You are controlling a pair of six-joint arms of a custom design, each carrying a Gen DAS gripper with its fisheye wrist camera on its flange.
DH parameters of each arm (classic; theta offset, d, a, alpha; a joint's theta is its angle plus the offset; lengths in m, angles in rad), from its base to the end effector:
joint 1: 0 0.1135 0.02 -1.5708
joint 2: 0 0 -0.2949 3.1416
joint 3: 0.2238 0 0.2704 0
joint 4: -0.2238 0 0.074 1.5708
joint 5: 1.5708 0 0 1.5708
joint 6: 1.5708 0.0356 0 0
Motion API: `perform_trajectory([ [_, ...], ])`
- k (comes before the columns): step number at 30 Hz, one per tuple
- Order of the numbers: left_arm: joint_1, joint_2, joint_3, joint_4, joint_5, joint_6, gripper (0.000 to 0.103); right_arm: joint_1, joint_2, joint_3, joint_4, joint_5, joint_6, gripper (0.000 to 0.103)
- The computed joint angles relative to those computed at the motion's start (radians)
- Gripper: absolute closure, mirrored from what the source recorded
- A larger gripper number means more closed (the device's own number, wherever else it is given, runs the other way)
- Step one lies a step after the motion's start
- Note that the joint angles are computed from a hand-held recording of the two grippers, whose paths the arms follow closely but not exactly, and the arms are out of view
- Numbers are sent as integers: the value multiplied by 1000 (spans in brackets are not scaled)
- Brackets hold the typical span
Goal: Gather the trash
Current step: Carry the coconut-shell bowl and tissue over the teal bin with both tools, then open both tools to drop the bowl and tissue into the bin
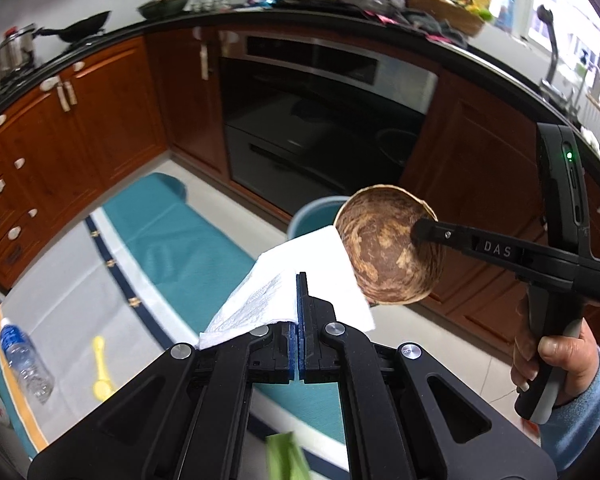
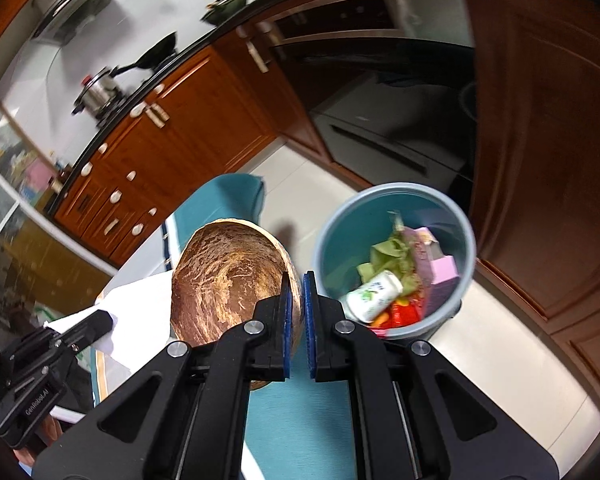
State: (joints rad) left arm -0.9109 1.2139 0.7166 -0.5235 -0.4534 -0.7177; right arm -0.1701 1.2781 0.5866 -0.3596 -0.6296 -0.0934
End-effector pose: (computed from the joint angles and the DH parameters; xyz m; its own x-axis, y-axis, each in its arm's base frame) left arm 0.1550 -0.1743 0.2264 -0.7685 0.0260 -0.6393 0.0856 0.9944 -0.0624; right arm 0.2276 -0.0178 0.1847 -0.8376 0.0674 -0.5421 -0.2305 0.8561 0.4625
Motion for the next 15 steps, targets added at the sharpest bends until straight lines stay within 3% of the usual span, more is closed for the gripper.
perform_trajectory([
  [7, 56, 242, 92, 144, 140, 89, 102, -115, 109, 42, 64, 29, -37, 97],
  [15, 114, 528, 238, 230, 261, 160, 102, -137, 296, 128, 182, 111, -14, 97],
])
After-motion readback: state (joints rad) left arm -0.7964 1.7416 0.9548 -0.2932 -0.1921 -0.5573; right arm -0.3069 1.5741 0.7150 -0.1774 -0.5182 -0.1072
